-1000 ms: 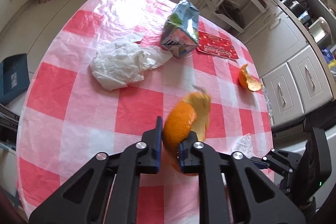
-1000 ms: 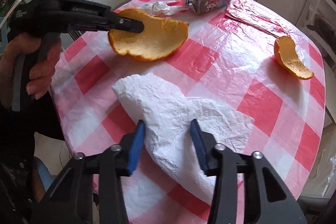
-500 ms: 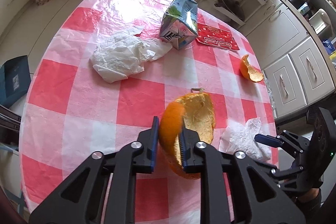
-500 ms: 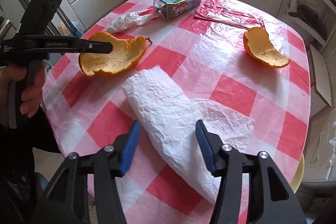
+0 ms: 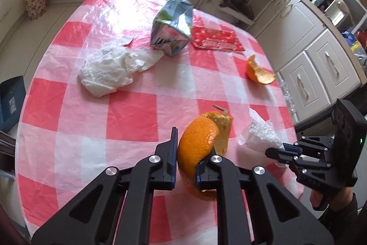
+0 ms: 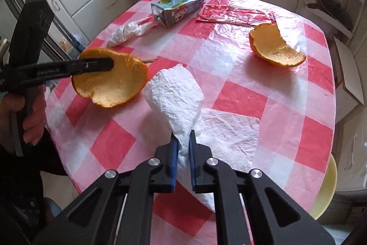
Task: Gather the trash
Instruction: 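Grasp the white tissue with the right gripper while the left gripper lifts the peel, then carry the tissue over the bucket and open the right gripper while the left gripper carries the peel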
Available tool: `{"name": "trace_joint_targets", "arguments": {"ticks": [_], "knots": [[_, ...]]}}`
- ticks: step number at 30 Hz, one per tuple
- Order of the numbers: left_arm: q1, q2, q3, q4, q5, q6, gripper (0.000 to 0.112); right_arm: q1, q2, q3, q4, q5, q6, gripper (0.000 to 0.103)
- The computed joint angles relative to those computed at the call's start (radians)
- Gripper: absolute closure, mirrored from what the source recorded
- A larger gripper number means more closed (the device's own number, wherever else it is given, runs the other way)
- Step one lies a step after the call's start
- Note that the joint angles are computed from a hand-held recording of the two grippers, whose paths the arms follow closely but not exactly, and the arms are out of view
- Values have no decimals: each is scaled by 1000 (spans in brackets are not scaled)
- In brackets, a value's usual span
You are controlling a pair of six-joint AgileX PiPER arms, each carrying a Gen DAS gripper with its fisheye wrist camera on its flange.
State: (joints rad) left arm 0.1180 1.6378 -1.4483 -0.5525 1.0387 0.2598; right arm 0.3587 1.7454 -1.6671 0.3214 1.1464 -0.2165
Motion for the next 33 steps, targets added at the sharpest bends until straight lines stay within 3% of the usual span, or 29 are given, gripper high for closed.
{"name": "trace_joint_targets", "arguments": {"ticks": [7,17,24,33], "knots": [[-10,-85,47,-101,-52,82,101,-157,-74,47,201,-41,3,93],[-109,-139,79,-134,-112,68,101,-421,-155,137,276,-147,90,93],[-271,-159,74,-39,-203,-20,101,-571,-184,208,323,-166,72,93],[-438,-145,67,95,-282,-126,101,-633,-110,267,222,-220,102,93]]}}
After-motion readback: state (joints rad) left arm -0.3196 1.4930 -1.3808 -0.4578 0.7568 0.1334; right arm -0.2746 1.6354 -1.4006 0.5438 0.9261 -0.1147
